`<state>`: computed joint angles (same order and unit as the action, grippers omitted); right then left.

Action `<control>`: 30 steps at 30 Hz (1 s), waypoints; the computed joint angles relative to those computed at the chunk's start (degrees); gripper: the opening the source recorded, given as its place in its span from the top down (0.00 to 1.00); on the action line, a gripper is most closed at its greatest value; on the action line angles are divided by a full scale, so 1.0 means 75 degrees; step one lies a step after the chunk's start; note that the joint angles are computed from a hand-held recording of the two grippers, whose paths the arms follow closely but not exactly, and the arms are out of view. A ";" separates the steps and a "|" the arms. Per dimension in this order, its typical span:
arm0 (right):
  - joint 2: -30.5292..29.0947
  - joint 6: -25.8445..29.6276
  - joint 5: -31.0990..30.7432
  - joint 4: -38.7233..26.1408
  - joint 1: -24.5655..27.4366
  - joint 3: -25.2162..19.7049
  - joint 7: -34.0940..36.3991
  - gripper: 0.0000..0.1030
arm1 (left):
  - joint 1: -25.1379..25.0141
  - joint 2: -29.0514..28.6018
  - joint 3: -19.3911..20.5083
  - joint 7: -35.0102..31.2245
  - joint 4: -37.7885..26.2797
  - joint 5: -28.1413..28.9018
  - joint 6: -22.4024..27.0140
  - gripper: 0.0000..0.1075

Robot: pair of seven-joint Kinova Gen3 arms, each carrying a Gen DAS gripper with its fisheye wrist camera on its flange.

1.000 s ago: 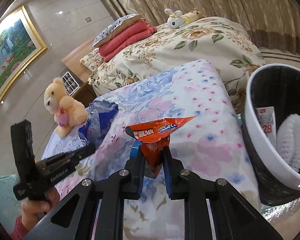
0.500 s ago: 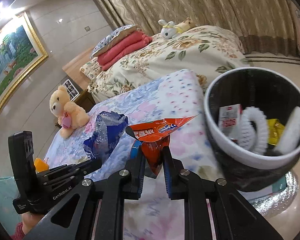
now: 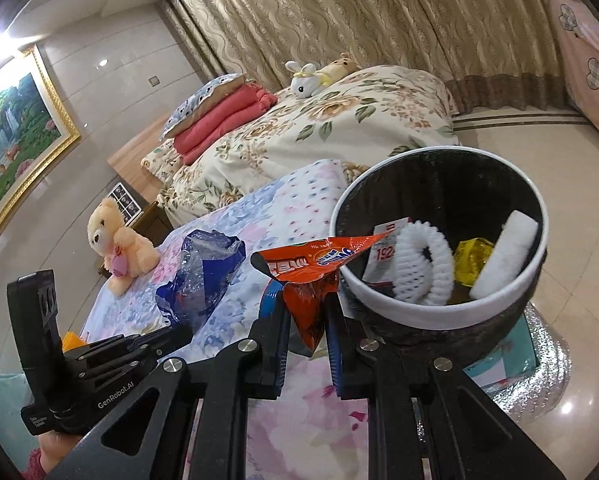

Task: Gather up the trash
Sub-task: 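Carry the blue wrapper and orange wrapper over the bin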

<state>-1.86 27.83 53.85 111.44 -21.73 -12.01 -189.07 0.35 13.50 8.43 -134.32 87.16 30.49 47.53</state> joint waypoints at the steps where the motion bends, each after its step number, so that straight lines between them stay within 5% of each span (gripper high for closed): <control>1: -0.0045 0.0003 0.0020 0.0044 0.0000 -0.0005 -0.0045 0.84 | 0.0015 -0.0012 0.0004 0.0003 0.0008 -0.0012 -0.0012 0.95; 30: -0.0482 -0.0056 0.0030 0.0444 0.0558 -0.0275 -0.0345 0.84 | 0.0405 -0.0064 0.0106 0.0112 -0.0020 -0.0208 -0.0028 0.95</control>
<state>-5.48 27.41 54.07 114.77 -17.54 -14.07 -191.66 3.39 13.02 9.22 -133.48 87.01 28.92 47.32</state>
